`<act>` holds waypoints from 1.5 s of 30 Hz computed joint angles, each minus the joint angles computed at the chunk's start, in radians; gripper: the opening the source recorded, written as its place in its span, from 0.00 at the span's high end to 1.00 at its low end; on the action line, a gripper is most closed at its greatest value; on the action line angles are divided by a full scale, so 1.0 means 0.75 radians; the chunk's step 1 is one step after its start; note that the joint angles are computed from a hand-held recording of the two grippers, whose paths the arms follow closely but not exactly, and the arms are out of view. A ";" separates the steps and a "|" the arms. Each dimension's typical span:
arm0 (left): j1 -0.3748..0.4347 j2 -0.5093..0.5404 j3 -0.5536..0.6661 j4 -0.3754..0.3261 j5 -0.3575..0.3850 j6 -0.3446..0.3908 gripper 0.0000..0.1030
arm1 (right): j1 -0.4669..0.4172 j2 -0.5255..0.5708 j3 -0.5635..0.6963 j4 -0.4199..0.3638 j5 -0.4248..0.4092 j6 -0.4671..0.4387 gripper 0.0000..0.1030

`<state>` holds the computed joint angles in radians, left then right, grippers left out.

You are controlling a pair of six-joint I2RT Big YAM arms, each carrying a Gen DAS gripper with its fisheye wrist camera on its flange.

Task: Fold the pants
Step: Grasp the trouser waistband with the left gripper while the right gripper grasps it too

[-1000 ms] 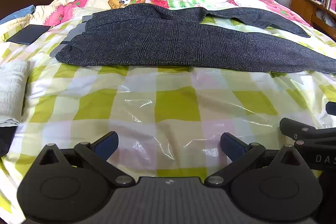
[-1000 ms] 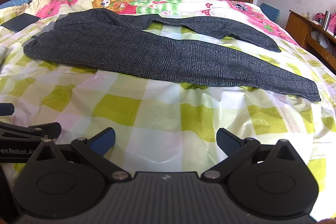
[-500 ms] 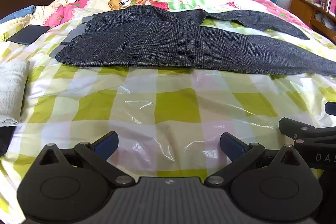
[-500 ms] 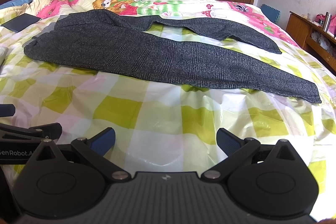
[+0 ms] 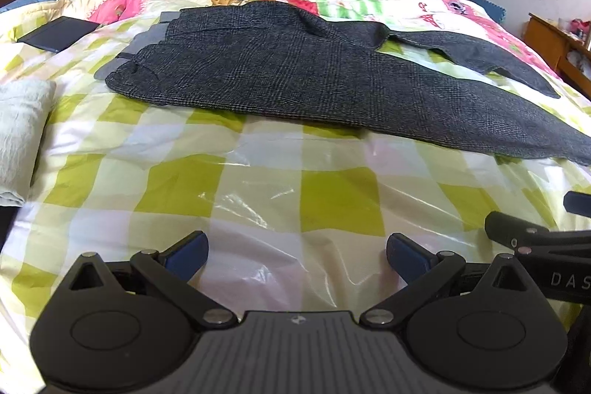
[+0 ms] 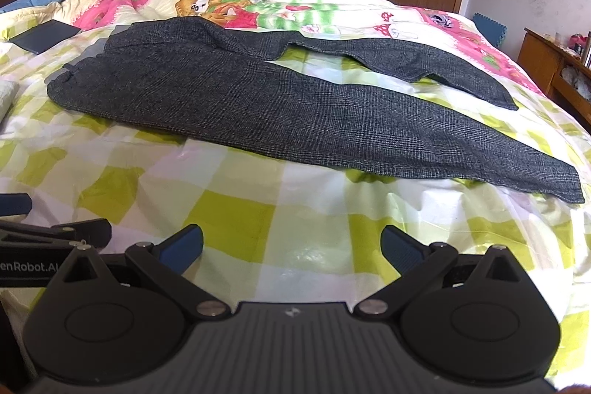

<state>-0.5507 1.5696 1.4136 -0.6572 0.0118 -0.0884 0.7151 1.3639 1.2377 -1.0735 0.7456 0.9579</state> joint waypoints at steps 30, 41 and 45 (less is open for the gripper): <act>0.053 0.081 0.080 0.033 0.021 0.056 0.00 | -0.106 0.124 0.112 0.135 -0.085 -0.227 0.01; 0.174 0.232 0.294 0.075 -0.034 0.203 0.00 | -0.226 0.287 0.290 0.347 -0.175 -0.582 0.02; 0.226 0.348 0.441 0.068 -0.042 0.254 0.00 | -0.256 0.369 0.369 0.437 -0.252 -0.777 0.03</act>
<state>-0.3814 1.8307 1.7445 -0.6059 -0.0199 0.1025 0.5228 1.6404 1.5141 -0.7454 0.5565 0.3753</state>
